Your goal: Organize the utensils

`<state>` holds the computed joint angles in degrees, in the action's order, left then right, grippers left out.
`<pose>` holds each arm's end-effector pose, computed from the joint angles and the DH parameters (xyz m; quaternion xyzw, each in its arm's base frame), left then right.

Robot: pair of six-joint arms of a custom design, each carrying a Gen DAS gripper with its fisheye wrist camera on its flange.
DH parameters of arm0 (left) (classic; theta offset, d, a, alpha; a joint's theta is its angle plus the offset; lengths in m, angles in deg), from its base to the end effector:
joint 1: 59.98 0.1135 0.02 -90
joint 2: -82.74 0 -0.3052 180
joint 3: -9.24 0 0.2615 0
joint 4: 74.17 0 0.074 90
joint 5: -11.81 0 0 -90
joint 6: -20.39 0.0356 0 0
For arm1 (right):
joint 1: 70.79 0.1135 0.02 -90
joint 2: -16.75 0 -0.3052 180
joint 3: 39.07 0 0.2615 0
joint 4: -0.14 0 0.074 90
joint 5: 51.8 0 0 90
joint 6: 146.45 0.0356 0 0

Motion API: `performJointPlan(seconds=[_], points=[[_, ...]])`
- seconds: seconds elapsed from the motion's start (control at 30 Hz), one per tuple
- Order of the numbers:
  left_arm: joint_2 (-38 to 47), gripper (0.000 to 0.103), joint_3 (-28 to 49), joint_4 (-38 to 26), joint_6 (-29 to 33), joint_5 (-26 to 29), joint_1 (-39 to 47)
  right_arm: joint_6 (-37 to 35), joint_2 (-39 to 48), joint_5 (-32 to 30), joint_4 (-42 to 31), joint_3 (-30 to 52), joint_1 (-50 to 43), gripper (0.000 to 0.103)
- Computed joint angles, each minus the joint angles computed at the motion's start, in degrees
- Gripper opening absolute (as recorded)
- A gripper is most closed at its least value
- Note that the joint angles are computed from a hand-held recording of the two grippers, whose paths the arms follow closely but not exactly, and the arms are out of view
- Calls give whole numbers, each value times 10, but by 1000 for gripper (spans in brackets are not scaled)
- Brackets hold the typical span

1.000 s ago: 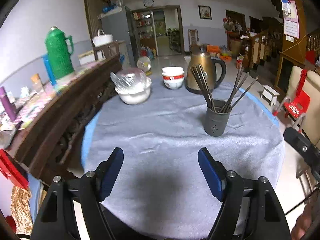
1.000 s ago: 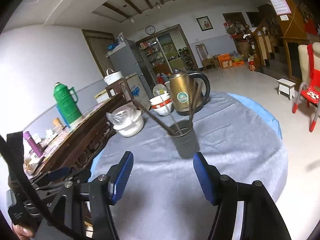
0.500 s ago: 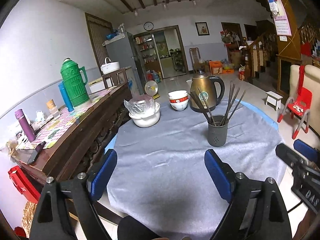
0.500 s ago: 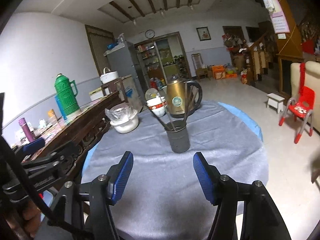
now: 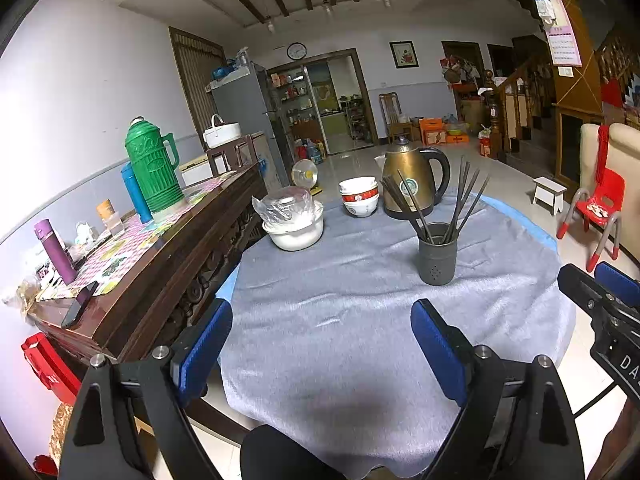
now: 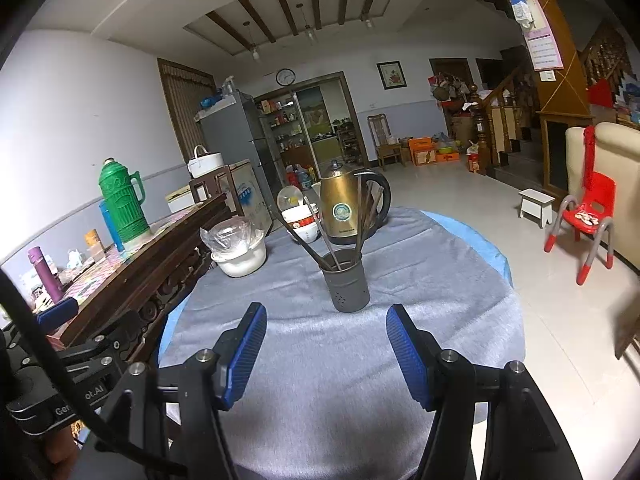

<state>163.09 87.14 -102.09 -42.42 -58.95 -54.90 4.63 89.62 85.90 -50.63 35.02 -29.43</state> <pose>0.3227 0.0169 0.3488 0.2456 0.8236 -0.0031 0.5112 0.2089 0.1488 0.3362 0.2847 0.8216 0.0088 0.4938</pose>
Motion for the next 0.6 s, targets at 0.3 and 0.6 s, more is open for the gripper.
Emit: performJointPlan(seconds=[0.3,0.6], points=[[-9,91,-2,4,-3,9,16,19,1,4,-20,6,15,66],[-2,91,7,7,-13,23,43,40,8,37,-49,24,41,66]])
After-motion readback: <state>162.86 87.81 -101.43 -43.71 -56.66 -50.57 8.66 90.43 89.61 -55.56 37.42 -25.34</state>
